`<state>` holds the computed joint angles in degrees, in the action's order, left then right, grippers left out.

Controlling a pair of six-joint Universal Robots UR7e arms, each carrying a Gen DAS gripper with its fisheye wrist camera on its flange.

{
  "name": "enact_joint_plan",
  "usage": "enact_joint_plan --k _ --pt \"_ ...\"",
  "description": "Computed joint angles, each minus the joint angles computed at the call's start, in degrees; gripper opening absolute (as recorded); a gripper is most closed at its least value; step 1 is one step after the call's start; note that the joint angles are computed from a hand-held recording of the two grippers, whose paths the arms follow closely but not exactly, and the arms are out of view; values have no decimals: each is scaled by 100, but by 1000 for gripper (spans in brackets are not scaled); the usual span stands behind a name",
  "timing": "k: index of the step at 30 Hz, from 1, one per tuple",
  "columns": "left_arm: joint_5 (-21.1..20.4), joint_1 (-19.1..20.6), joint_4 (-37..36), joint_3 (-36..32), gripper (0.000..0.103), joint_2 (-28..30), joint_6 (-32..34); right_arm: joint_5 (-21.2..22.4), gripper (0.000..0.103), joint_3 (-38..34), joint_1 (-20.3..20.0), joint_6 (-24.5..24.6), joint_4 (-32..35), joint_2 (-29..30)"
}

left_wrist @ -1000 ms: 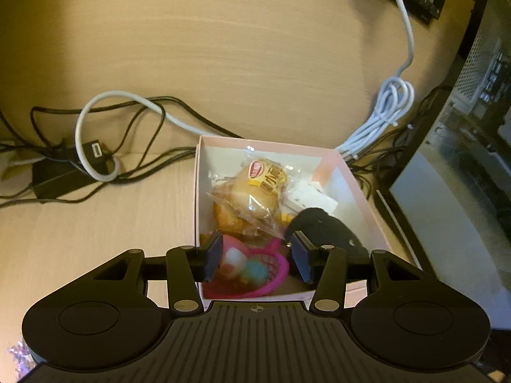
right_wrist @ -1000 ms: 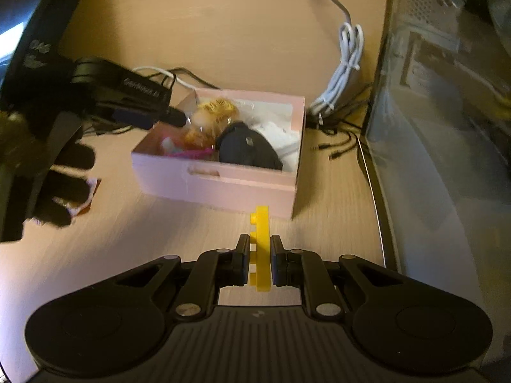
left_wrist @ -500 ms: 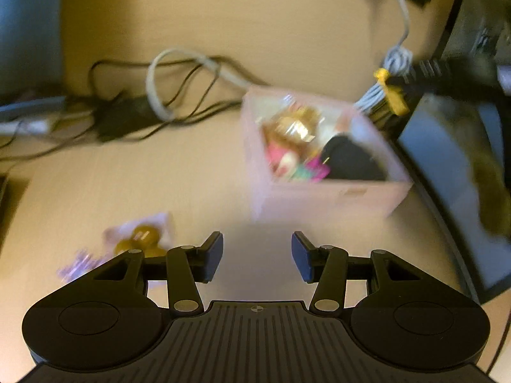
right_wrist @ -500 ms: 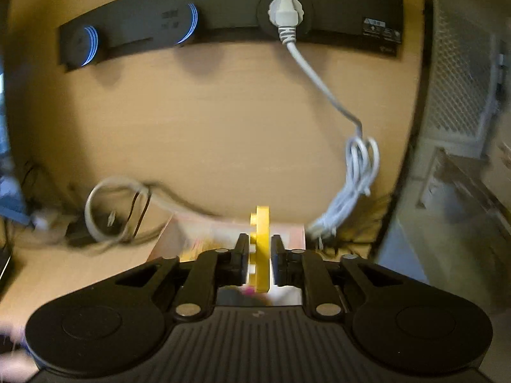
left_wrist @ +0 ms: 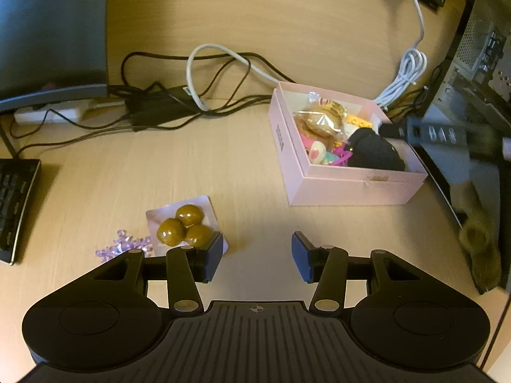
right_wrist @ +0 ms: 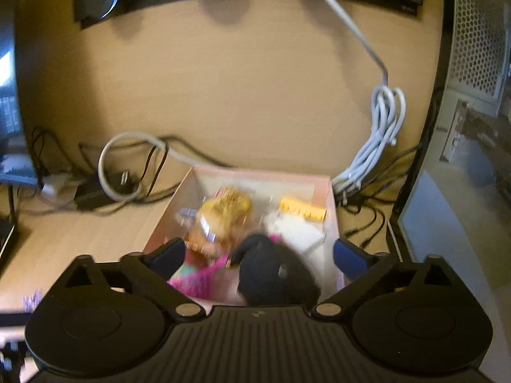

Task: Organize objects
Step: 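Lower the figurine into the pink box with the left gripper while the right gripper drops the block in, then grasp the brown candy balls on the pink wrapper with the left gripper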

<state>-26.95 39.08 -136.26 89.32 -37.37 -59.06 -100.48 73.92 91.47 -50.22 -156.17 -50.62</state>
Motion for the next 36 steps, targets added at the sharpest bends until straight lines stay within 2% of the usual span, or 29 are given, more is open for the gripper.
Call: enact_joint_plan --k 5,10,15,19,21,23,29,33,36 --pt "-6 33 65 144 52 -55 -144 -169 103 659 -134 -105 -79 -348" --pt "250 68 485 378 52 -209 -1217 -387 103 1083 -260 -199 -12 -562" --pt "360 287 475 241 52 -212 -1152 -476 103 1242 -325 -23 195 -657" --pt "270 513 935 -67 54 -105 -1194 -414 103 1319 -343 -10 263 -736" --pt "306 582 988 -141 54 -31 -1067 -400 103 1372 -357 -62 294 -782" --pt "361 630 796 -138 61 45 -822 -449 103 1402 -380 -129 318 -792" --pt "706 654 536 -229 63 279 70 -490 103 1471 -438 -167 316 -850" --pt "809 617 917 -355 60 363 153 -500 103 1571 -463 -258 137 -885" --pt "719 575 804 -309 59 341 365 -523 103 1613 -454 -307 35 -885"
